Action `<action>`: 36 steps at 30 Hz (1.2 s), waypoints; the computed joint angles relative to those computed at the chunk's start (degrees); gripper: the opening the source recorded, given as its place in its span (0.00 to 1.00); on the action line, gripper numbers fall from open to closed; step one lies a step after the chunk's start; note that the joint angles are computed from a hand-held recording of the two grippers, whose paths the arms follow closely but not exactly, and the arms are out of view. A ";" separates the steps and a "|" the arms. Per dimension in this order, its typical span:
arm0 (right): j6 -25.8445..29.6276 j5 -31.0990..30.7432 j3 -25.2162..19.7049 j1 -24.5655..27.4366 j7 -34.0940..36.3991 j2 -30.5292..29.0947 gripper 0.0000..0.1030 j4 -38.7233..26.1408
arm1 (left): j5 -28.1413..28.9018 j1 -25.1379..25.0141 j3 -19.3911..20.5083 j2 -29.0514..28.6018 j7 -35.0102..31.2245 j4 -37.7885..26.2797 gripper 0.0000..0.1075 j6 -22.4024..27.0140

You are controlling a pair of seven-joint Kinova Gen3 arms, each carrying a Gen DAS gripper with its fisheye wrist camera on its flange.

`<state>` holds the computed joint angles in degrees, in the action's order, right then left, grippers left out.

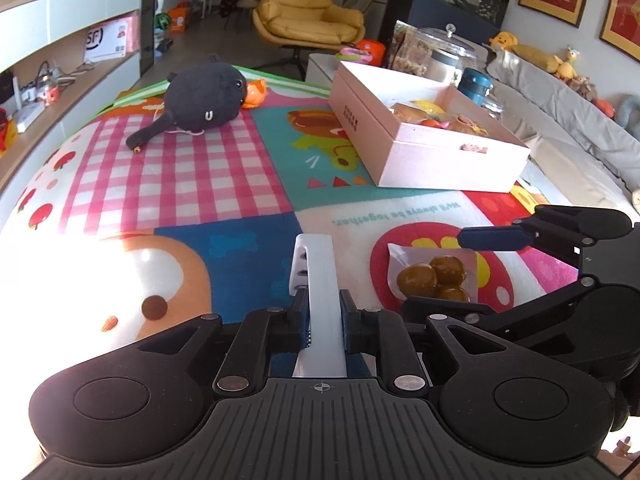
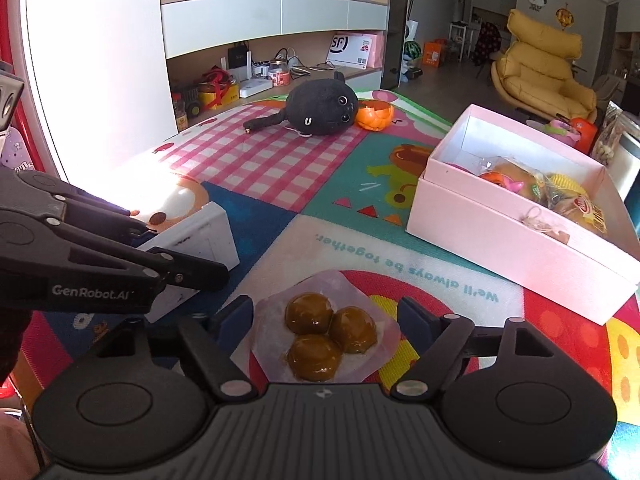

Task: Organize objects
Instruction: 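Lower the right gripper over the tray of brown sweets and close on it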

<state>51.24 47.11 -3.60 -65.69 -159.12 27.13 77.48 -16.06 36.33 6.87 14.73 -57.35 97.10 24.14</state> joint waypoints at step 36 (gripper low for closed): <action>-0.09 1.92 -2.15 -0.37 -1.89 -2.98 0.55 4.93 | 1.13 0.28 0.57 -0.54 -0.63 1.14 0.17 -0.82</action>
